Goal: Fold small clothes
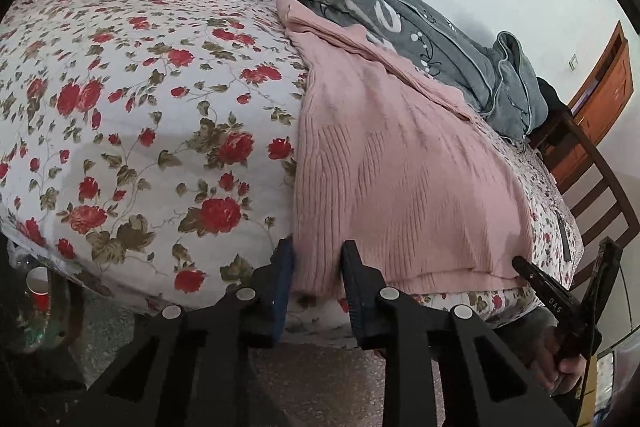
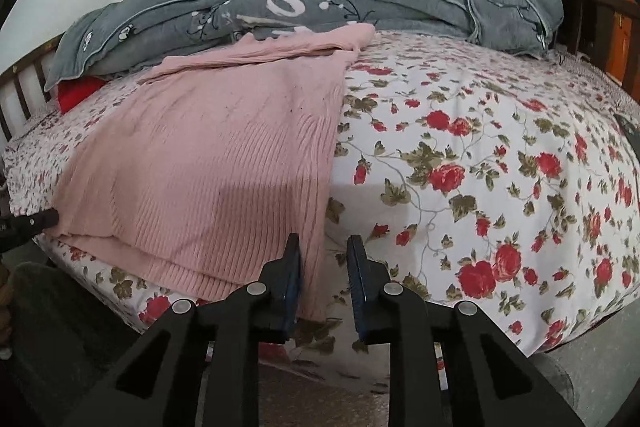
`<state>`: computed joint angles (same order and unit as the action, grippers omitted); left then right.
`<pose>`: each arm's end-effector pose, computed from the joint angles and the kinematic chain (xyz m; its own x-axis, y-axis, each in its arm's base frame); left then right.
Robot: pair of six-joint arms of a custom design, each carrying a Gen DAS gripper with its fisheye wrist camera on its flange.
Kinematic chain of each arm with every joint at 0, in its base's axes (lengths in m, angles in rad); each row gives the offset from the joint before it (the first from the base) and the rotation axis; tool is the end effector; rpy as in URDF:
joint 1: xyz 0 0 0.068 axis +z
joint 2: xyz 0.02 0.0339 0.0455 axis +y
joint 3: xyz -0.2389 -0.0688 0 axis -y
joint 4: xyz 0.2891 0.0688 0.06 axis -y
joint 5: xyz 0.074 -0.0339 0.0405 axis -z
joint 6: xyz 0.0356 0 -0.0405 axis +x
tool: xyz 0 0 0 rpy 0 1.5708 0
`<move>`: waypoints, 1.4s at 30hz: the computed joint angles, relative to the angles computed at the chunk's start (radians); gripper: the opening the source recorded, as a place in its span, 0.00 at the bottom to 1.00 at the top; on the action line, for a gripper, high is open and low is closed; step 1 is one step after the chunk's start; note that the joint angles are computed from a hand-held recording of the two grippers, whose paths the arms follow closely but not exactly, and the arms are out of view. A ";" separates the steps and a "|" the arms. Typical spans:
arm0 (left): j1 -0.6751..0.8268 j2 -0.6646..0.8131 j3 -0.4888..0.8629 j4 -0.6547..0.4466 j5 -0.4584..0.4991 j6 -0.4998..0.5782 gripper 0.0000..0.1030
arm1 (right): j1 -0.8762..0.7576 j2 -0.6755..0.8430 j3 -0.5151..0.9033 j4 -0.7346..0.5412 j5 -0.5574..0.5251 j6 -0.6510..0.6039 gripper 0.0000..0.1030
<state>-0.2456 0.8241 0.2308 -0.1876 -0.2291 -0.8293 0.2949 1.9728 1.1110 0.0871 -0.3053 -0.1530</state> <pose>0.2039 -0.0428 0.1005 -0.5204 -0.6100 -0.5976 -0.4493 0.7907 -0.4158 0.4030 0.1336 0.0775 -0.5879 -0.3305 -0.7383 -0.5791 0.8092 0.0989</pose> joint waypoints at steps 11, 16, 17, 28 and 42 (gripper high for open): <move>-0.023 0.026 -0.002 0.046 -0.003 -0.017 0.23 | -0.001 -0.010 -0.042 0.070 -0.018 0.006 0.22; 0.028 -0.015 -0.042 0.078 0.094 -0.037 0.16 | -0.014 -0.019 -0.047 0.053 -0.063 -0.006 0.23; 0.035 -0.024 -0.050 0.084 0.107 -0.041 0.12 | -0.018 -0.015 -0.039 0.035 -0.075 -0.012 0.23; 0.006 -0.115 -0.098 0.087 0.071 -0.092 0.10 | -0.042 0.015 0.007 -0.028 -0.153 0.002 0.11; 0.083 -0.395 -0.029 -0.160 0.162 -0.104 0.09 | -0.102 -0.121 0.037 -0.158 -0.365 0.090 0.05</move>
